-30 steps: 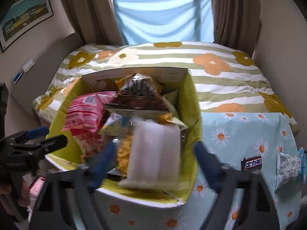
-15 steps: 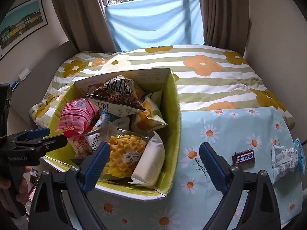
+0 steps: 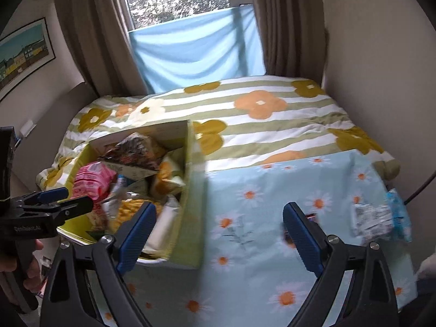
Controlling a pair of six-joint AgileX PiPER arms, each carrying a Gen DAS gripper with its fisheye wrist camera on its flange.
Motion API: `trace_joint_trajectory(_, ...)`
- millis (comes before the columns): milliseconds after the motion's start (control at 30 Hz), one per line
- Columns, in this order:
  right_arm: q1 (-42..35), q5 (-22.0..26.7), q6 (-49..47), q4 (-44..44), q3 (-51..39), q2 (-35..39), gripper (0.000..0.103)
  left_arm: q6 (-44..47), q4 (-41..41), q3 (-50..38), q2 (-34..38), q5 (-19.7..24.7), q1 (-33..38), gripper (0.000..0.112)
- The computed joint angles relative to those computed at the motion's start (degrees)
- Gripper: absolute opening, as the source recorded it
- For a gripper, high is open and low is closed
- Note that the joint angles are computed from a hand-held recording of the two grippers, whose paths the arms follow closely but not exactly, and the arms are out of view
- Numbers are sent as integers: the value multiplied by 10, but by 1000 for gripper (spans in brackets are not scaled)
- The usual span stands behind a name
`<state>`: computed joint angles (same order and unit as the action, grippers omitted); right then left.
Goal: Organize snacks
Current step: 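Move both tools back toward the chocolate bar and blue-white bag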
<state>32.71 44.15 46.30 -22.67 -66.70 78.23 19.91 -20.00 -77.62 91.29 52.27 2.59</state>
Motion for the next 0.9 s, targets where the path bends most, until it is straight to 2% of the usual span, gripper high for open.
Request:
trace_joint_trajectory(33, -16, 0, -17, 3, 13, -20, 94, -18, 4, 0, -3, -4, -22, 101)
trace_joint_trajectory(67, -25, 1, -25, 2, 20, -31, 101, -36, 10, -2, -2, -7, -43, 101)
trace_joint_trajectory(100, -42, 5, -39, 1, 30, -49, 103, -48, 14, -6, -1, -8, -56, 101)
trace_joint_trajectory(300, -186, -3, -189, 82, 78, -127, 103, -156, 62, -53, 39, -30, -187, 101)
trace_joint_trajectory(433, -336, -6, -373, 235, 104, -154, 103, -220, 107, -107, 94, -31, -268, 101)
trace_joint_trajectory(533, -444, 29, -501, 337, 110, -150, 103, -247, 133, -149, 139, -21, -315, 101)
trace_joint_trajectory(700, -553, 46, -613, 416, 144, -155, 103, -254, 162, -233, 221, 22, -367, 101)
trace_joint_trajectory(900, -602, 40, -616, 455, 178, -128, 103, -197, 166, -366, 330, 101, -394, 99)
